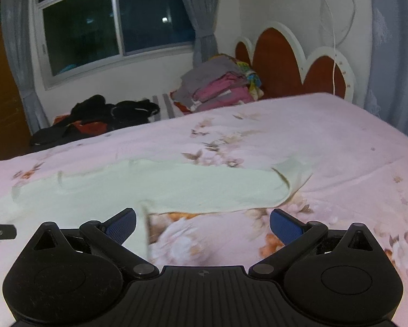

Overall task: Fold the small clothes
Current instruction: 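Grasp the sweater sleeve cuff with the right gripper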

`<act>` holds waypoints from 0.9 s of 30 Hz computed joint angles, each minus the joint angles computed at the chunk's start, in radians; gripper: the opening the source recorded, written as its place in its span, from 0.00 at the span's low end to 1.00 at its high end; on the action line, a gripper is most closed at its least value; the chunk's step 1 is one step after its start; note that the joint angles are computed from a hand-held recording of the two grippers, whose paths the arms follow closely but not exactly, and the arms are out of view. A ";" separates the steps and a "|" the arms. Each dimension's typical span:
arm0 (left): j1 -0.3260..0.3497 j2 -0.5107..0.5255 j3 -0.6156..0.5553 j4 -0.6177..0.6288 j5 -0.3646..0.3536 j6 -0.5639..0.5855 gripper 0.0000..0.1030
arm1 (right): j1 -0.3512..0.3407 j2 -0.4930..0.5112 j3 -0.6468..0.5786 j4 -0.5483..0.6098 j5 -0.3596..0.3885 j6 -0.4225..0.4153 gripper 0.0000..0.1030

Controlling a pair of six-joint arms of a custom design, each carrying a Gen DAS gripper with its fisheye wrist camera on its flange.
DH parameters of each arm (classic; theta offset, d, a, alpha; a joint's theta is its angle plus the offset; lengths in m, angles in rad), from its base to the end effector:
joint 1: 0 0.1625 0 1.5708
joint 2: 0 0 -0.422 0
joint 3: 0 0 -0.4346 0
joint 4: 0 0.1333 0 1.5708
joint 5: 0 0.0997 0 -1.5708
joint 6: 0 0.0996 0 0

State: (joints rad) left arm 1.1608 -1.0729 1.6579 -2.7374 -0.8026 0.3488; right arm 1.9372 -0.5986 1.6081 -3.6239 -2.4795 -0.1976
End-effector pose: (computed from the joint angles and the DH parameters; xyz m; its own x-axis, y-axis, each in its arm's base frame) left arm -0.0879 -0.7103 0.2882 -0.6490 0.2023 -0.7334 0.5904 0.7419 -0.3179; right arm 0.2958 -0.6181 0.0877 -0.7669 0.3158 0.5587 -0.3374 0.5423 -0.7695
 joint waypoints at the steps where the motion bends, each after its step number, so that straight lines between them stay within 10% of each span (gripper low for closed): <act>1: 0.002 0.016 -0.009 -0.009 -0.004 0.002 1.00 | -0.018 -0.007 0.001 -0.001 0.011 -0.004 1.00; 17: 0.047 0.239 -0.208 -0.012 0.035 0.018 0.92 | -0.235 0.034 -0.153 0.059 -0.036 -0.048 0.99; 19: 0.047 0.256 -0.226 -0.015 0.046 0.020 0.92 | -0.247 0.047 -0.177 0.067 -0.054 -0.058 0.66; 23: 0.052 0.273 -0.250 -0.011 0.052 0.018 0.92 | -0.271 0.041 -0.182 0.086 -0.053 0.000 0.60; 27: 0.057 0.283 -0.268 0.012 0.058 0.006 0.88 | -0.289 0.002 -0.135 0.092 0.000 0.076 0.22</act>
State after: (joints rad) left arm 1.2178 -0.7897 1.3900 -2.7258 -0.7442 0.3549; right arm 1.6487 -0.5967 1.4728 -3.5319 -2.4795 -0.1216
